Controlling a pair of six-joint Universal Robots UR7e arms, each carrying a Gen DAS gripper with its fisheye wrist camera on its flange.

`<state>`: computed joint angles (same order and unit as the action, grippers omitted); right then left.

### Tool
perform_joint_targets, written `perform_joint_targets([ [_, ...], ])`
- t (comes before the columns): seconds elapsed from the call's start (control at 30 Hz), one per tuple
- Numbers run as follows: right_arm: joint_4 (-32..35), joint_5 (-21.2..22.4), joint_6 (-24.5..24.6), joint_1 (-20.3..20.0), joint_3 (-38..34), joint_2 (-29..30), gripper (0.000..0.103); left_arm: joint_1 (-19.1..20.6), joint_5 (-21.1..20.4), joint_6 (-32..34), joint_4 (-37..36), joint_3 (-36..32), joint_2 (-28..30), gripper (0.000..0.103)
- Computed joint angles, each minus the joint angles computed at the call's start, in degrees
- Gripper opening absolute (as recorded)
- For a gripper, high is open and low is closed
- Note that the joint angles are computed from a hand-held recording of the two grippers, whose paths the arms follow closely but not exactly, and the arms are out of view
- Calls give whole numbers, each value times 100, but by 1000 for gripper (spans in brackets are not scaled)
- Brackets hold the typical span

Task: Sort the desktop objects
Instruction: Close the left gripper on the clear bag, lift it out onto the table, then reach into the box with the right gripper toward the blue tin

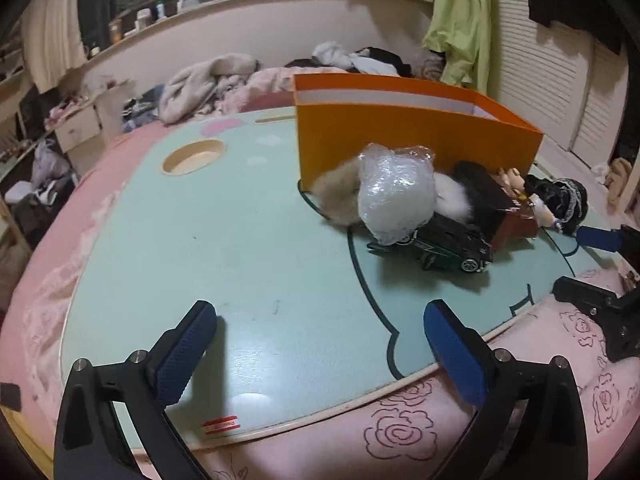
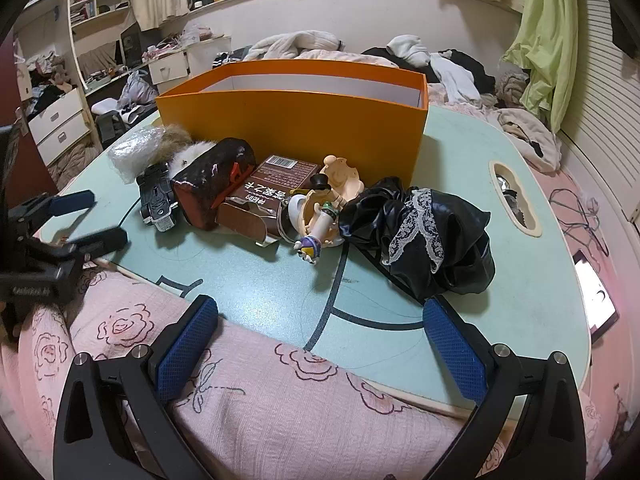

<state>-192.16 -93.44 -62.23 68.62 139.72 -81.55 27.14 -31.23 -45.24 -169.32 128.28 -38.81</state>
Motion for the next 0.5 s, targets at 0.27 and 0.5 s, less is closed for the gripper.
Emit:
perform_joint_targets([
  [0.27,763,959,-164,-275,48,-558,71,104,-8,-224,240,-92,9,103],
  [0.5,2615,595,1004,816,-1256,-632,66,118,66,-134,-2,-103,163,103],
])
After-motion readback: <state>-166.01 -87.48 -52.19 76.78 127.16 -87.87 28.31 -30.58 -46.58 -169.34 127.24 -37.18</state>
